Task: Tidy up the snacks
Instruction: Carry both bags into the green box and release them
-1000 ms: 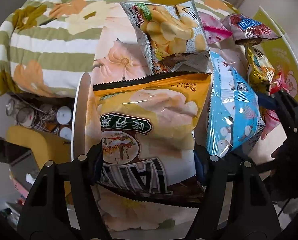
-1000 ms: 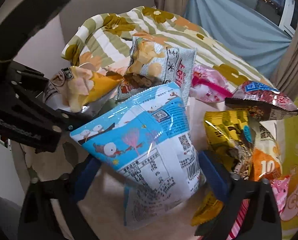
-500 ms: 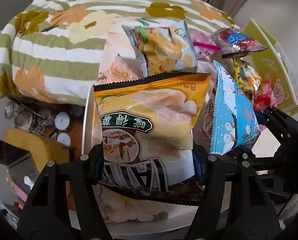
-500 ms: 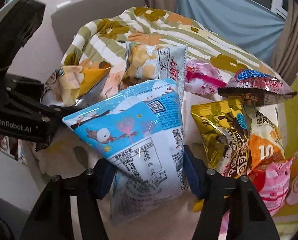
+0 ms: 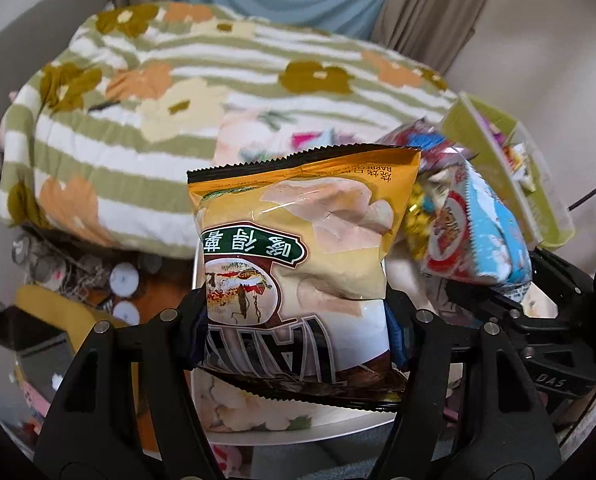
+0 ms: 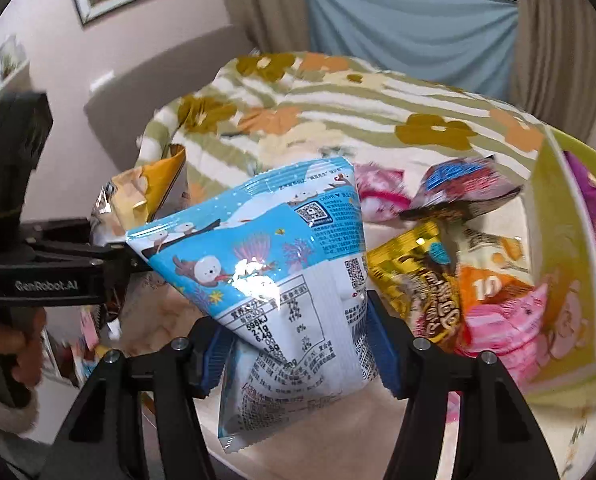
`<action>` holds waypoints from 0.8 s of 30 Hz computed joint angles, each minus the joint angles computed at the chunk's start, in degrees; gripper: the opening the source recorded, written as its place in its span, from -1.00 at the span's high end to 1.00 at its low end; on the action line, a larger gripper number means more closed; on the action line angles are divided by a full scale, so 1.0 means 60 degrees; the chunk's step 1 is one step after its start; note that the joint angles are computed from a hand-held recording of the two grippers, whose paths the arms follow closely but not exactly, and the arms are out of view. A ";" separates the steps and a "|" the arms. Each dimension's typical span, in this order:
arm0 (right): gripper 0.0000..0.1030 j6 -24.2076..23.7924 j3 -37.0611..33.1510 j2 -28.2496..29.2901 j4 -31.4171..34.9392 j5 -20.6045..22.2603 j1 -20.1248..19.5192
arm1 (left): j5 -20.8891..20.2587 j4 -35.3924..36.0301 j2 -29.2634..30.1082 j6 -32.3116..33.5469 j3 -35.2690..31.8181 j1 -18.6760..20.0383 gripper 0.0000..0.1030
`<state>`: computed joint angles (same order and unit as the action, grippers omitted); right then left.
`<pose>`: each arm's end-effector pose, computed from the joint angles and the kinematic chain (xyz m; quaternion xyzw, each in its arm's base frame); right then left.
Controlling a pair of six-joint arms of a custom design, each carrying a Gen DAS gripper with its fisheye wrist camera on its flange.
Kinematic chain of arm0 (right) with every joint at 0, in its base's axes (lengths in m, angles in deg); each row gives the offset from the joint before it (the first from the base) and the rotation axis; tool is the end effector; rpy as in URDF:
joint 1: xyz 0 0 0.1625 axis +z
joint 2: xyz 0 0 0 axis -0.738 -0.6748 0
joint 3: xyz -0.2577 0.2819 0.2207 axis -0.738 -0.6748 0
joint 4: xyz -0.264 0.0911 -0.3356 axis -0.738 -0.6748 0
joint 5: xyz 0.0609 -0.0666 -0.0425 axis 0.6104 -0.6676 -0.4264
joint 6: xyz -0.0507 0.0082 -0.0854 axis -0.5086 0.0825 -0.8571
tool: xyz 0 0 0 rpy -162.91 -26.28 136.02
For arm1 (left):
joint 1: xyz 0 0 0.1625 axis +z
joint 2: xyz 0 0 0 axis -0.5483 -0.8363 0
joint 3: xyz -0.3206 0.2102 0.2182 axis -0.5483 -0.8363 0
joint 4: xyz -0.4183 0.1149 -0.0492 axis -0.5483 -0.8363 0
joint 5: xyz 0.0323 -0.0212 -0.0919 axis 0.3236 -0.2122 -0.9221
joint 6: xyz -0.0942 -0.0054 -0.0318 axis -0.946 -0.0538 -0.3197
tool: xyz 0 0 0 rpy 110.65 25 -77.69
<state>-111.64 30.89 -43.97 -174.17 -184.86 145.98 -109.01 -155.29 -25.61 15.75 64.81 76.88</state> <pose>0.1760 -0.5500 0.2916 0.2160 -0.9166 0.2428 0.2330 -0.3334 -0.5841 0.1519 0.1747 0.9326 -0.2038 0.2411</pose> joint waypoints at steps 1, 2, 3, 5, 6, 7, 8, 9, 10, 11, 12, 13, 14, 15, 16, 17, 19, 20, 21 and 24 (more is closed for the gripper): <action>-0.12 0.0168 -0.0031 -0.0116 0.0042 -0.0007 0.0057 | -0.0018 -0.0149 0.0038 0.0203 -0.0113 -0.0066 -0.23; -0.12 0.0348 -0.0069 -0.0257 0.0049 -0.0025 0.0125 | -0.0013 -0.0183 0.0096 0.0290 -0.0218 -0.0110 -0.23; -0.12 0.0468 -0.0099 -0.0374 0.0037 -0.0051 0.0170 | -0.0004 -0.0257 0.0193 0.0464 -0.0394 -0.0188 -0.23; -0.12 0.0696 -0.0162 -0.0614 0.0047 -0.0156 0.0255 | -0.0035 -0.0407 0.0333 0.0693 -0.0616 -0.0285 -0.23; -0.12 0.0764 -0.0206 -0.0728 0.0077 -0.0184 0.0265 | -0.0085 -0.0479 0.0474 0.0834 -0.0823 -0.0361 -0.23; -0.12 0.0846 -0.0230 -0.0850 0.0070 -0.0226 0.0285 | -0.0107 -0.0525 0.0601 0.0919 -0.0990 -0.0432 -0.23; -0.12 0.0909 -0.0266 -0.0985 0.0092 -0.0251 0.0275 | -0.0119 -0.0562 0.0701 0.0979 -0.1112 -0.0489 -0.23; -0.12 0.0971 -0.0304 -0.1151 0.0128 -0.0290 0.0250 | -0.0156 -0.0597 0.0891 0.1072 -0.1340 -0.0579 -0.23; -0.12 0.1000 -0.0331 -0.1286 0.0146 -0.0322 0.0216 | -0.0181 -0.0647 0.1048 0.1121 -0.1503 -0.0656 -0.23; -0.12 0.1011 -0.0369 -0.1478 0.0187 -0.0360 0.0141 | -0.0220 -0.0727 0.1248 0.1190 -0.1724 -0.0742 -0.23; -0.12 0.1004 -0.0416 -0.1623 0.0244 -0.0392 0.0065 | -0.0265 -0.0776 0.1430 0.1226 -0.1923 -0.0818 -0.23; -0.12 0.0994 -0.0453 -0.1742 0.0295 -0.0412 0.0003 | -0.0293 -0.0821 0.1581 0.1241 -0.2077 -0.0880 -0.23; -0.12 0.0965 -0.0523 -0.1920 0.0378 -0.0394 -0.0132 | -0.0315 -0.0871 0.1818 0.1246 -0.2322 -0.0967 -0.23; -0.12 0.0963 -0.0583 -0.2042 0.0486 -0.0361 -0.0223 | -0.0348 -0.0876 0.2097 0.1226 -0.2628 -0.1057 -0.23; -0.12 0.0963 -0.0676 -0.2212 0.0655 -0.0279 -0.0387 | -0.0392 -0.0885 0.2306 0.1210 -0.2856 -0.1119 -0.23; -0.12 0.0965 -0.0734 -0.2332 0.0772 -0.0224 -0.0502 | -0.0446 -0.0901 0.2525 0.1204 -0.3096 -0.1177 -0.23; -0.12 0.0903 -0.1010 -0.2503 0.1092 -0.0162 -0.0784 | -0.0560 -0.0845 0.3172 0.1212 -0.3826 -0.1314 -0.23; -0.12 0.0822 -0.1087 -0.2599 0.1167 -0.0148 -0.0933 | -0.0598 -0.0740 0.3489 0.1220 -0.4213 -0.1363 -0.23; -0.12 0.0755 -0.1231 -0.2691 0.1311 -0.0109 -0.1108 | -0.0625 -0.0682 0.3694 0.1204 -0.4452 -0.1411 -0.23; -0.12 0.0718 -0.1632 -0.2900 0.1780 0.0147 -0.1628 | -0.0854 -0.0292 0.4673 0.1128 -0.5676 -0.1514 -0.23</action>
